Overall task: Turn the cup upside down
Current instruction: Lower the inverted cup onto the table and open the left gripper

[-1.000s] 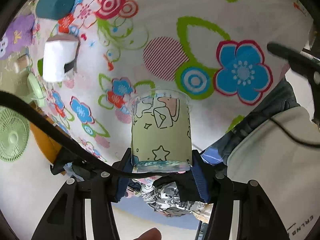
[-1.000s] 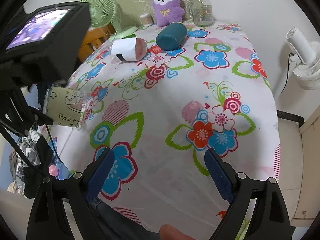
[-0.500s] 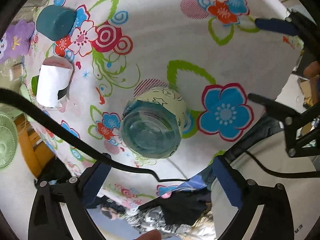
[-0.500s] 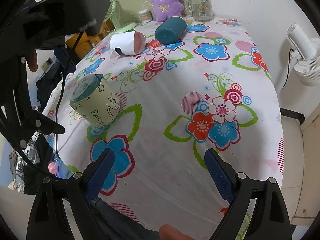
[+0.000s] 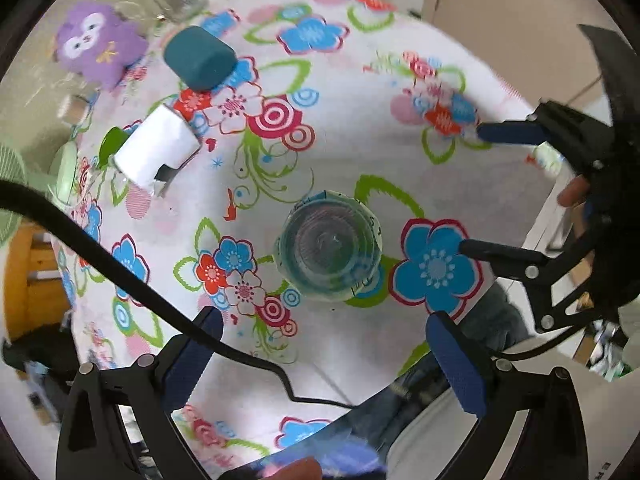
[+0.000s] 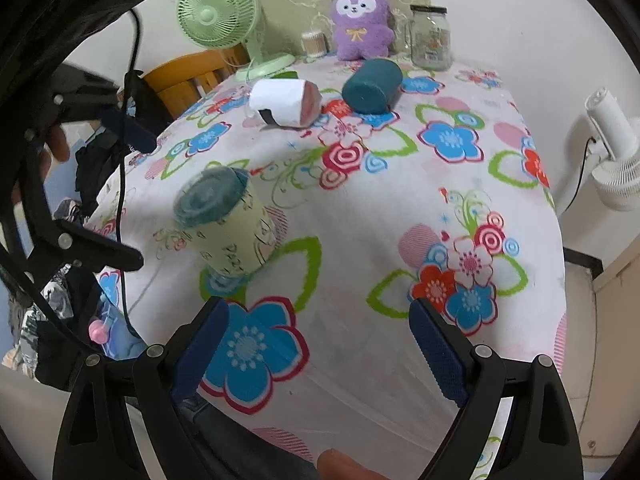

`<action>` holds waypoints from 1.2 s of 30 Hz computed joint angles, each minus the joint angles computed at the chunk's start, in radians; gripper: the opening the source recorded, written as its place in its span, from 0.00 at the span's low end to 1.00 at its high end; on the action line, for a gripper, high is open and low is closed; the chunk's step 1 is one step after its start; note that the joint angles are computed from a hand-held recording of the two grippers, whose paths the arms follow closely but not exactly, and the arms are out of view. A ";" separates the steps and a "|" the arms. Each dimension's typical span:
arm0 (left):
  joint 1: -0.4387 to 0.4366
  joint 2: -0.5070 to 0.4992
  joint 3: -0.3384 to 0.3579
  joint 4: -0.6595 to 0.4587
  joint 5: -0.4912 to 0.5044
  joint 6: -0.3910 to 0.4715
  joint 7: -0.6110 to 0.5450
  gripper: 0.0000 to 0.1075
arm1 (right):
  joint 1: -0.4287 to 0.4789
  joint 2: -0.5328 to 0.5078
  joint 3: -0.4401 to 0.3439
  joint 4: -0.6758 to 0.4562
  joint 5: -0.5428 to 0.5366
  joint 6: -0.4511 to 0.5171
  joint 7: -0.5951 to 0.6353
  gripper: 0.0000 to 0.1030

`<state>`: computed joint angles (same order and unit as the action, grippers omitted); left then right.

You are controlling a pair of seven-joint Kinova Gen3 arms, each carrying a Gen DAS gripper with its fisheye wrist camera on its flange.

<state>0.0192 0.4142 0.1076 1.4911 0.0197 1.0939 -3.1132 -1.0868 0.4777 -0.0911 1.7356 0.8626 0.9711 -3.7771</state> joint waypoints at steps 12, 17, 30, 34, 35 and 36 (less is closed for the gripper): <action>-0.250 0.019 0.031 0.016 0.343 0.030 -0.208 0.95 | 0.019 0.033 0.016 -0.108 -0.034 0.031 0.141 0.90; -0.337 0.073 0.025 -0.014 0.498 0.106 -0.210 0.95 | 0.016 0.046 0.025 -0.152 -0.049 0.054 0.183 0.90; -0.478 0.103 0.019 0.070 0.720 0.053 -0.218 0.95 | -0.013 0.116 0.063 -0.299 -0.077 0.159 0.254 0.90; -0.501 0.103 0.012 0.090 0.765 0.040 -0.230 0.95 | -0.031 0.157 0.078 -0.374 -0.095 0.240 0.274 0.90; -0.505 0.104 0.009 0.093 0.772 0.037 -0.230 0.95 | -0.035 0.164 0.080 -0.387 -0.099 0.254 0.278 0.90; -0.509 0.106 0.007 0.093 0.775 0.037 -0.230 0.95 | -0.040 0.177 0.084 -0.408 -0.103 0.275 0.282 0.90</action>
<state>-0.4896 0.5200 0.1141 1.5840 0.7947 1.1309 -3.3433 -1.1271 0.6542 -0.0072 1.3273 0.7597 1.2459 -3.4953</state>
